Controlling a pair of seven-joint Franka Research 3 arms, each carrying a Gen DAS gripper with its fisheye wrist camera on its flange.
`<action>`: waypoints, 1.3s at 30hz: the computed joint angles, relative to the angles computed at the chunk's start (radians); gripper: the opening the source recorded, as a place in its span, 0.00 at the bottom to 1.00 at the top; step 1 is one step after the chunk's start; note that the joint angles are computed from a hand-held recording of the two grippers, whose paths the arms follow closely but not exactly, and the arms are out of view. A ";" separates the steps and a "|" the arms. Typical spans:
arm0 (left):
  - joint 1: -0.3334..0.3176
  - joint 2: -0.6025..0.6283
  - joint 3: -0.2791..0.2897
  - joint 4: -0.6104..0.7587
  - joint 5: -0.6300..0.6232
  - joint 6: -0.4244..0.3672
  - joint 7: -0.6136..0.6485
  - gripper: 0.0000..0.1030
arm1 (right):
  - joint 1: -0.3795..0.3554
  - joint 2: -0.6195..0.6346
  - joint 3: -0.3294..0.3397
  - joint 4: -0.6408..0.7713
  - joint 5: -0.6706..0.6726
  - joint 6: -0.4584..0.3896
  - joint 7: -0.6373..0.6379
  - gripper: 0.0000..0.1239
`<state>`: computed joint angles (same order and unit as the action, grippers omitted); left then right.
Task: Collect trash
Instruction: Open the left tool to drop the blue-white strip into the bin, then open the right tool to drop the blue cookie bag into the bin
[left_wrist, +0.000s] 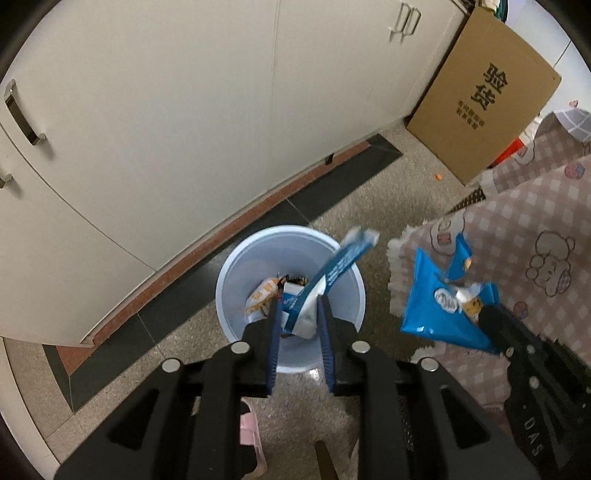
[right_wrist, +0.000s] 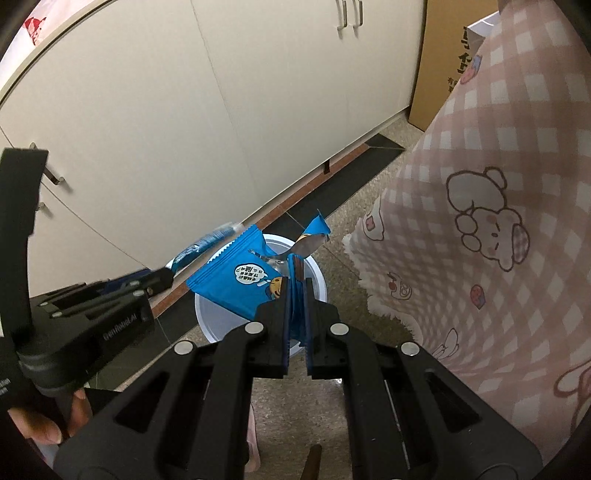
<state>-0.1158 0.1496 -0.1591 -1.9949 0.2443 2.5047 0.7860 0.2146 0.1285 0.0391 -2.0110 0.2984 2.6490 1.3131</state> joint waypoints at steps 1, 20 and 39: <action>-0.003 0.000 0.004 0.001 0.016 -0.001 -0.018 0.40 | -0.001 0.000 0.000 0.000 0.006 -0.003 -0.002 0.05; 0.004 -0.064 0.009 -0.067 0.087 0.006 -0.090 0.64 | 0.002 -0.009 0.006 -0.005 0.039 -0.035 -0.023 0.05; 0.031 -0.099 0.017 -0.145 0.060 0.014 -0.118 0.66 | 0.028 0.121 0.025 0.092 0.060 -0.056 0.008 0.08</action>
